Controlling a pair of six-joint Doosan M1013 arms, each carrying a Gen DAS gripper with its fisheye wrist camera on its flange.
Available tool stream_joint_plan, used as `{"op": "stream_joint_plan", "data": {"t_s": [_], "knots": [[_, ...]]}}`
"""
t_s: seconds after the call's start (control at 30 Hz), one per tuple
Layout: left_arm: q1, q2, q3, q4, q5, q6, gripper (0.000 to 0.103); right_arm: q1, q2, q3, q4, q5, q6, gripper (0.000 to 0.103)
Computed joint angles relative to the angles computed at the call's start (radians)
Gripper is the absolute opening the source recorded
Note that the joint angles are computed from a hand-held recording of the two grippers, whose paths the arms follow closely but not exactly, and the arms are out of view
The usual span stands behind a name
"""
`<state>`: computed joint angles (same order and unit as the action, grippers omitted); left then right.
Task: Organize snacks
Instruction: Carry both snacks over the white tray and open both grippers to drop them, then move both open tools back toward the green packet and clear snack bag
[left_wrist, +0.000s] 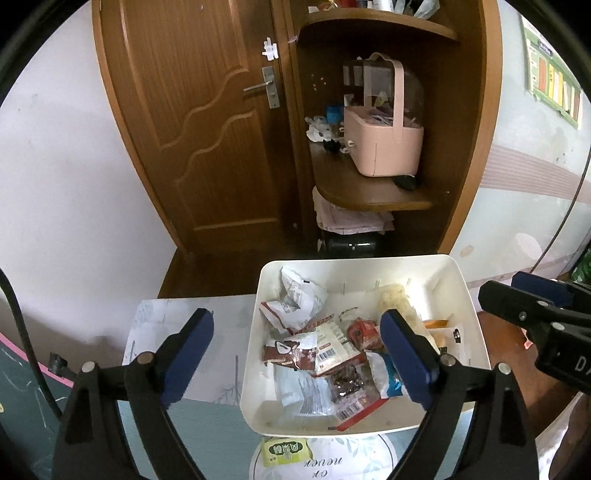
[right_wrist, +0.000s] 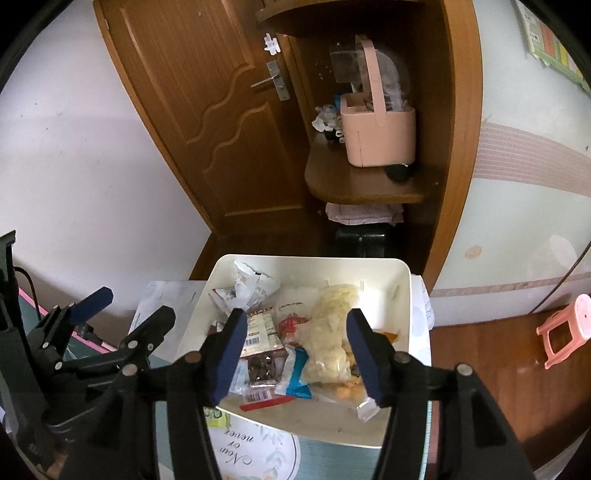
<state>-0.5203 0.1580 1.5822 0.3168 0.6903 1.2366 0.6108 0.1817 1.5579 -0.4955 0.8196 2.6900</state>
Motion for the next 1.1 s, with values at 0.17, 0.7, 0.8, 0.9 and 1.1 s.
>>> {"op": "stream_joint_plan", "data": {"t_s": [0.17, 0.7, 0.8, 0.9, 1.1], "knots": [[0.003, -0.014, 0.010, -0.024, 0.001, 0.018, 0.091, 0.007, -0.002, 0.003, 0.007, 0.007, 0.002, 0.057], [0.033, -0.100, 0.084, -0.157, 0.016, 0.125, 0.091, 0.078, -0.047, 0.067, 0.014, 0.028, 0.069, 0.057], [0.045, -0.125, 0.107, -0.195, 0.020, 0.168, 0.091, 0.098, -0.060, 0.086, 0.014, 0.031, 0.089, 0.057], [0.052, -0.154, 0.136, -0.220, 0.020, 0.214, 0.091, 0.117, -0.071, 0.104, 0.017, 0.031, 0.103, 0.057], [0.054, -0.195, 0.188, -0.246, 0.032, 0.304, 0.091, 0.163, -0.083, 0.142, 0.038, 0.039, 0.109, 0.057]]}}
